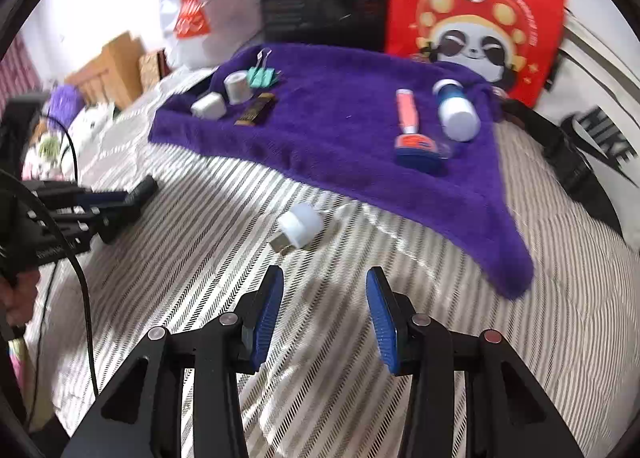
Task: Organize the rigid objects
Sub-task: 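Grasp the white round adapter with the right gripper while the left holds the power bank, then carry the power bank and white adapter over the towel with both grippers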
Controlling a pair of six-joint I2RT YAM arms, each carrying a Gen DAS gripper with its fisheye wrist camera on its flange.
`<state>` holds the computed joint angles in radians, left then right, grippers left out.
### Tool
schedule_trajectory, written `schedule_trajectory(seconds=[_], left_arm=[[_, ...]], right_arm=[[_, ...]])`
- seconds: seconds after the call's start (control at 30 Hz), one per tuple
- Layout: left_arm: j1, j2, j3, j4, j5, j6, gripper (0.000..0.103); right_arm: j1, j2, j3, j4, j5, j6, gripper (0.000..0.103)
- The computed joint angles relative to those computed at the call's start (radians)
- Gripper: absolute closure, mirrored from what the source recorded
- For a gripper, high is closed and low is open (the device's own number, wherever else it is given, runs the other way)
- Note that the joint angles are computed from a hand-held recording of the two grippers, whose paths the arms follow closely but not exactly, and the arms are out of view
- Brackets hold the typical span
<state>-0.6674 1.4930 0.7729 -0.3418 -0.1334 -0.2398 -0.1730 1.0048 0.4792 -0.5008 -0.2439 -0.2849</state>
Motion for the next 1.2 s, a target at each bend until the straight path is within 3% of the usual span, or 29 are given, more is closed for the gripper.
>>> schedule_trajectory(seconds=[0.23,0.43,0.63,0.73,1.0,1.2], left_arm=[[0.008,-0.012,-0.018,0.022,0.013,0.007,0.081],[0.026,-0.04,-0.047,0.041,0.038,0.017,0.081],[0.023,-0.048,-0.059,0.051,0.03,0.019,0.081],[0.019,-0.051,-0.062,0.052,0.025,0.019,0.081],[0.007,-0.048,-0.058,0.05,0.007,0.005,0.081],[-0.011,-0.048,-0.067,0.068,-0.018,-0.011,0.081]], right_arm=[[0.127,0.072,-0.02,0.113,0.081,0.002,0.06],[0.116,0.123,-0.013,0.18,0.071,-0.013,0.053],[0.128,0.204,0.023,0.233,0.079,-0.015,0.053],[0.142,0.225,0.034,0.242,0.068,-0.008,0.067],[0.186,0.165,0.021,0.186,0.149,0.077,0.068],[0.141,0.118,-0.031,0.214,0.114,0.144,0.068]])
